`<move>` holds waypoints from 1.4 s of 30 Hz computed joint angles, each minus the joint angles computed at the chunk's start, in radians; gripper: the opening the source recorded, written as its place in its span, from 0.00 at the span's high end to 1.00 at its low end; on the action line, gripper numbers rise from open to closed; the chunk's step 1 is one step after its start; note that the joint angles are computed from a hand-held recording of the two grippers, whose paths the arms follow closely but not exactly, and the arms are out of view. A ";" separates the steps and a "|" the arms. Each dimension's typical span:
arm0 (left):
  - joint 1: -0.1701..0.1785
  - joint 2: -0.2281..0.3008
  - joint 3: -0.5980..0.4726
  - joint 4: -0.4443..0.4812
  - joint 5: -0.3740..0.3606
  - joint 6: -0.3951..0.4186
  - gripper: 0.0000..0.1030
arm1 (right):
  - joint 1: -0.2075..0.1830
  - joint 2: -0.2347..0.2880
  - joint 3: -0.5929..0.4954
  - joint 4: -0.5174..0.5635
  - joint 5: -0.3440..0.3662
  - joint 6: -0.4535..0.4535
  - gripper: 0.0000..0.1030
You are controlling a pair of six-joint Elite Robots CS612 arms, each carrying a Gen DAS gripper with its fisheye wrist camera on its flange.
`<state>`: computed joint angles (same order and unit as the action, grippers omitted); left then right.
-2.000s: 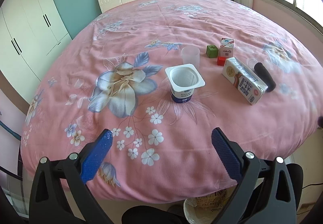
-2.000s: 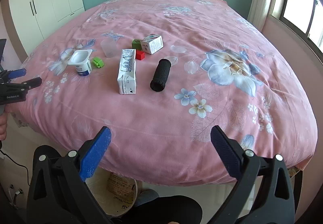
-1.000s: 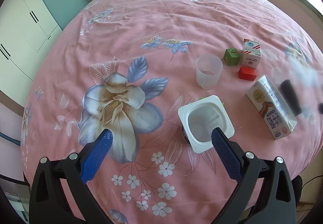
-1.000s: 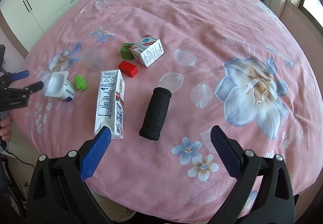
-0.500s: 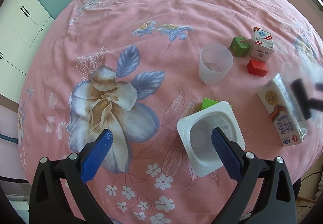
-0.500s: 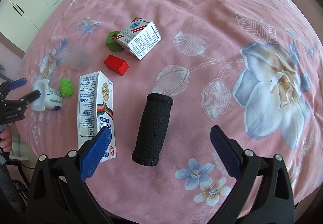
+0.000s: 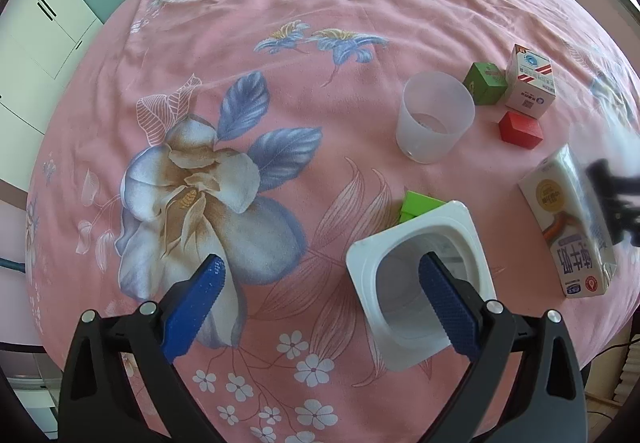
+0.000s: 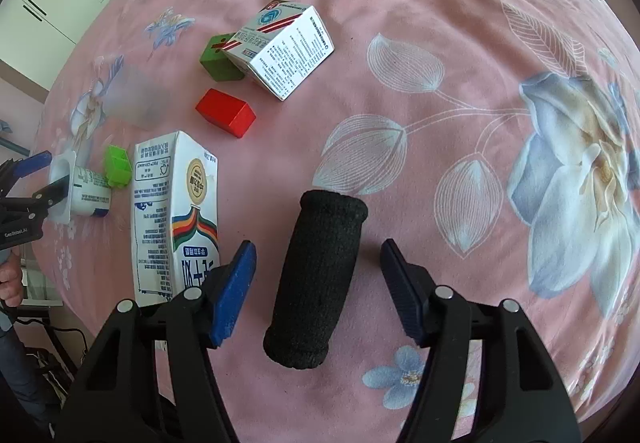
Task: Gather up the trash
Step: 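Grasp the white yogurt cup with left tool while right tool grasps black foam tube, then lift and carry the yogurt cup and foam tube toward the trash bin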
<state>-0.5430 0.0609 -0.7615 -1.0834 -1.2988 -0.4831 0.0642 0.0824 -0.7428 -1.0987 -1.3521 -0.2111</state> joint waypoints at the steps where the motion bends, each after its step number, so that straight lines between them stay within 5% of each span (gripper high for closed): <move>1: 0.000 0.000 0.001 0.001 -0.012 0.001 0.14 | 0.001 0.000 0.002 -0.002 -0.003 0.001 0.43; 2: 0.002 0.001 0.000 0.000 -0.033 0.000 0.28 | 0.002 -0.001 0.005 -0.001 -0.003 0.001 0.45; 4: 0.004 0.001 0.005 0.004 -0.061 -0.004 0.39 | 0.003 -0.001 0.007 -0.002 -0.007 -0.004 0.47; 11: 0.003 0.005 0.007 0.009 -0.084 0.009 0.66 | 0.009 0.004 0.000 0.004 -0.035 -0.016 0.61; 17: 0.002 0.012 0.001 0.018 -0.097 0.029 0.83 | 0.018 0.002 0.009 0.000 -0.064 -0.028 0.63; 42: -0.019 0.062 -0.119 0.042 -0.058 0.101 0.92 | 0.028 0.009 -0.023 0.035 -0.102 -0.094 0.65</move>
